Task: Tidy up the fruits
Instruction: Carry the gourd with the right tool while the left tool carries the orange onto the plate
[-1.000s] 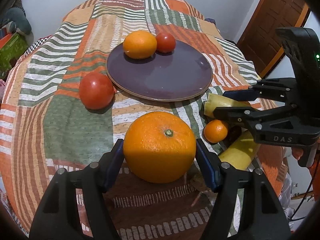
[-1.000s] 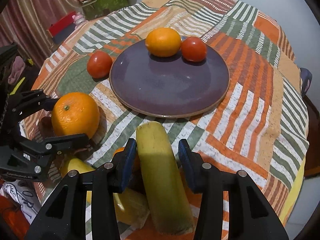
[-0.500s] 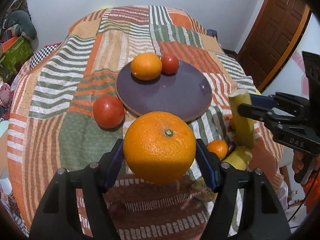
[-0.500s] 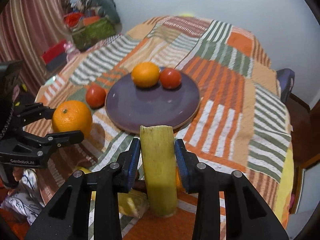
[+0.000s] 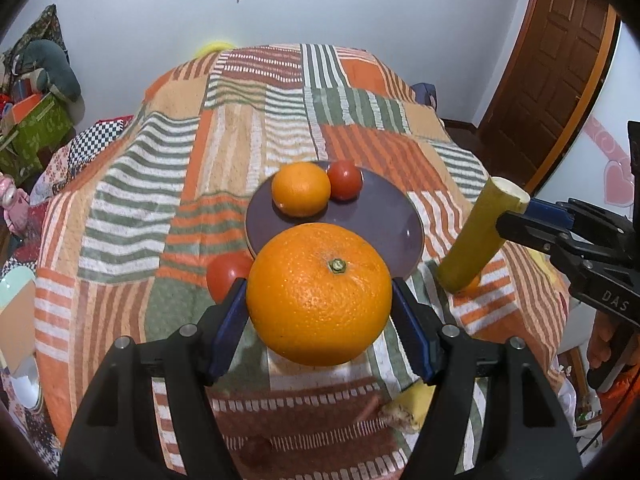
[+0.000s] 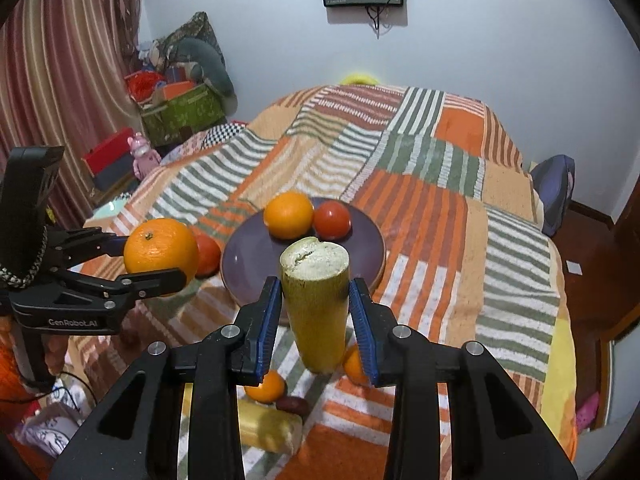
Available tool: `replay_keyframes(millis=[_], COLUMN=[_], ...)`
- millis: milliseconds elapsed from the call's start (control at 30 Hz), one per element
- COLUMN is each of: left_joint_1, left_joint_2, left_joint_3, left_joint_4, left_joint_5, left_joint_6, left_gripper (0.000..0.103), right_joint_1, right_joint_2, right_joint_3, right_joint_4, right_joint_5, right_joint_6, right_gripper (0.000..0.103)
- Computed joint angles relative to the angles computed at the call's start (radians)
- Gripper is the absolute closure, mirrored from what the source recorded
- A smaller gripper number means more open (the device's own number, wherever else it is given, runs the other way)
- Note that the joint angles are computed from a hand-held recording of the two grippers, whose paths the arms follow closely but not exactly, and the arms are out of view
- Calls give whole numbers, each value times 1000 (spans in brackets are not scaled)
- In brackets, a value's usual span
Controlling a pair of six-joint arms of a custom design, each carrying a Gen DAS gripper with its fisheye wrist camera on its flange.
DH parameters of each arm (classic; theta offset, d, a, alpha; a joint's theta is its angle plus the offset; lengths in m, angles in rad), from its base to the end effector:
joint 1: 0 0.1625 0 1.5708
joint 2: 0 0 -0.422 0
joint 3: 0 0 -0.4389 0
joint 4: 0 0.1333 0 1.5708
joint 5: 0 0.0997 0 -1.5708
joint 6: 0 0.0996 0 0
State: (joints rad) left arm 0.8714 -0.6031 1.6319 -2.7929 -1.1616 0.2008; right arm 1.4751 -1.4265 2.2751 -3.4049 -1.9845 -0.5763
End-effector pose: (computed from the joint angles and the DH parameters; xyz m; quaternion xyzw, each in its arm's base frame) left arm -0.3114 -0.6388 -0.0447 0.4063 0.8860 -0.1415 0.1727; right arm 0.0468 -0.4886 0.2835 0.1108 -0.8606 0.3774 0.3235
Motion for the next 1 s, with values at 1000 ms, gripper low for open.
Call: replay_keyframes(millis=[1000], left_joint_1=[53], left_joint_2=[216], left_joint_3=[-301], left_joint_4=[195], left_joint_5=[36], left_joint_6=[15], left_gripper=[34], right_joint_1=[-24], right_joint_2=[183], right_joint_3=[-216], right_joint_4=[112], right_joint_5=[34], right_joint_6=[10], right_gripper=[71])
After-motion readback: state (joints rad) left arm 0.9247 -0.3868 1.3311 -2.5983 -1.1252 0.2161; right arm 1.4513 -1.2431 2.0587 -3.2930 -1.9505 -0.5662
